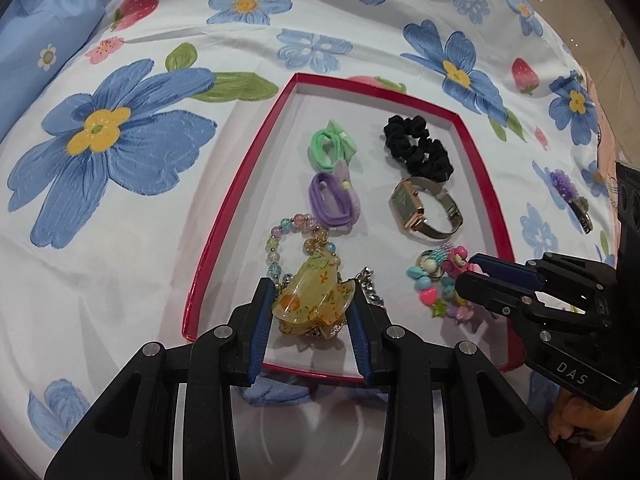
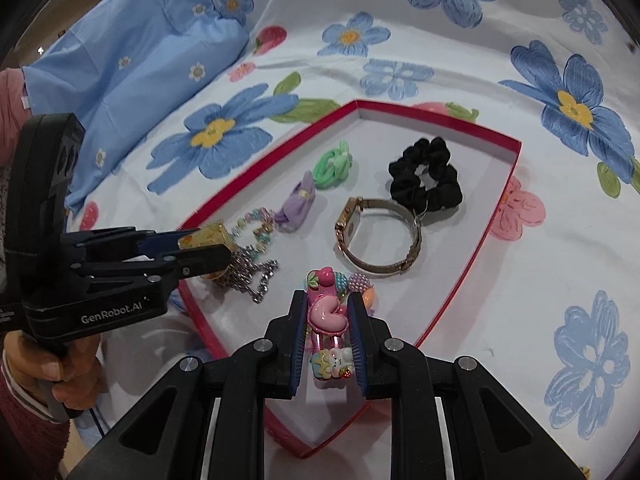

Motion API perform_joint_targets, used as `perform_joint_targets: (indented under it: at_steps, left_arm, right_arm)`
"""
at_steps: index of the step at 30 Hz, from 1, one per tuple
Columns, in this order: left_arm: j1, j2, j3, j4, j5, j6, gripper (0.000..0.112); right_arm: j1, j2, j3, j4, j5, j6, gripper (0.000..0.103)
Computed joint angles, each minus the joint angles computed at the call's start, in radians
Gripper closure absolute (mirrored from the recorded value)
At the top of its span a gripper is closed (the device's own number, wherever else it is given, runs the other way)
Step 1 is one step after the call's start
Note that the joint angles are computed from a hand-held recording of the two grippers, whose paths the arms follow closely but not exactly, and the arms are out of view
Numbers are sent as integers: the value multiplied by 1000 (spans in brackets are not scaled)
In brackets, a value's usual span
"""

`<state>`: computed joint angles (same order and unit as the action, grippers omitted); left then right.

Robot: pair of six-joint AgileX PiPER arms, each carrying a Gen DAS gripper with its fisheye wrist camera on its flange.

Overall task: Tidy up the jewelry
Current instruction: 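Carry the yellow clip and flamingo clip into the tray and open both tools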

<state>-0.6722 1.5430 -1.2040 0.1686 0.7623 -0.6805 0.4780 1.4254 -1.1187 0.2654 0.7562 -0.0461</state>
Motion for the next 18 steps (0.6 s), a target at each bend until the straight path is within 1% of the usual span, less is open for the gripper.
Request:
perform_joint_targets:
  at_steps: [6, 13, 18]
  left_arm:
    - [1, 18, -7, -8, 6, 23, 79]
    - [2, 20, 3, -13, -6, 17, 79]
    - [1, 19, 1, -6, -1, 8, 79]
  right_arm:
    - [8, 21, -3, -9, 2, -8, 83]
    - [9, 28, -6, -5, 0, -13, 82]
    - [2, 26, -2, 15, 0, -27, 82]
